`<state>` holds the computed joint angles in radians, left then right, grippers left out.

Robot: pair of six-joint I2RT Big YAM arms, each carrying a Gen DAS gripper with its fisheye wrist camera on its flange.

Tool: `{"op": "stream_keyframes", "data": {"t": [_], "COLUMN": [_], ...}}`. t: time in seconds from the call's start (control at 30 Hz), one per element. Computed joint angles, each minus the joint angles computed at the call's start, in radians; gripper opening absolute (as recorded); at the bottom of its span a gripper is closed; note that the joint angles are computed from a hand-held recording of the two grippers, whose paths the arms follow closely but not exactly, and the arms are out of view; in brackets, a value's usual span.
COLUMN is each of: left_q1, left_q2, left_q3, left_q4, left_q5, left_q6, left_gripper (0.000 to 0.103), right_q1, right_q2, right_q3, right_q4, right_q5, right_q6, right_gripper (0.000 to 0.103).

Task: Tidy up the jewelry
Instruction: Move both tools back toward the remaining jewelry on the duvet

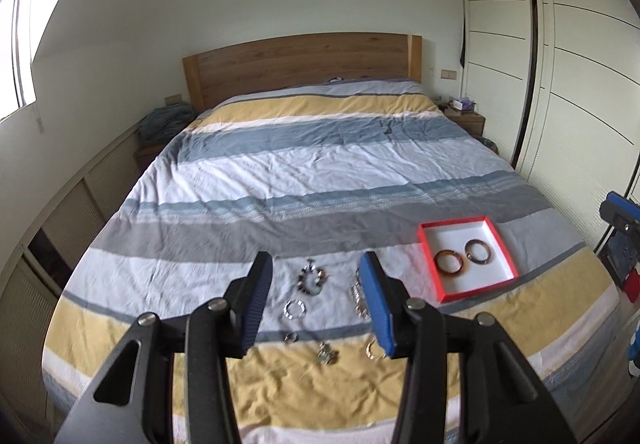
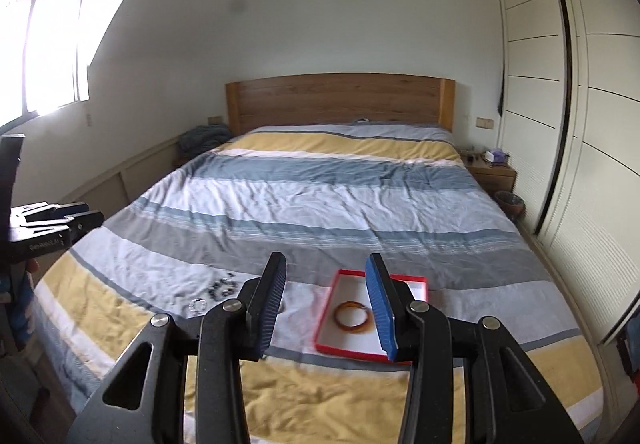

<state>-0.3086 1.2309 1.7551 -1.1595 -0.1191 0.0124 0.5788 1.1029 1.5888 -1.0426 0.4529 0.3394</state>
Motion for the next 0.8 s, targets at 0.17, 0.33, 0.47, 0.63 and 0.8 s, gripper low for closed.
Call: {"op": "stream_keyframes", "data": {"t": [0.17, 0.33, 0.47, 0.63, 0.8], "left_q1": [0.024, 0.03, 0.062, 0.088, 0.097], "left_q2": [-0.088, -0.116, -0.085, -0.015, 0.053], "left_q3": [-0.172, -0.343, -0.446, -0.505, -0.524], "left_q4": [0.054, 0.123, 0.184, 0.233, 0.27], "left_q5": [-0.015, -0.009, 0.051, 0.101, 0.145], "left_q6": [0.01, 0.016, -0.019, -0.042, -0.047], "left_gripper": [0.044, 0.044, 0.044, 0.044, 0.044], "right_q1": [0.088, 0.096, 0.084, 0.078, 0.062], "right_q2": [0.0, 0.013, 0.064, 0.153, 0.234], "right_q3": [-0.049, -0.159, -0.247, -0.301, -0.32], "right_q4": [0.019, 0.08, 0.147, 0.205, 0.256], "right_q5": [0.016, -0.065, -0.175, -0.281, -0.368], "right_q6": [0.051, 0.078, 0.069, 0.046, 0.026], "right_gripper": [0.041, 0.041, 0.041, 0.041, 0.044]}}
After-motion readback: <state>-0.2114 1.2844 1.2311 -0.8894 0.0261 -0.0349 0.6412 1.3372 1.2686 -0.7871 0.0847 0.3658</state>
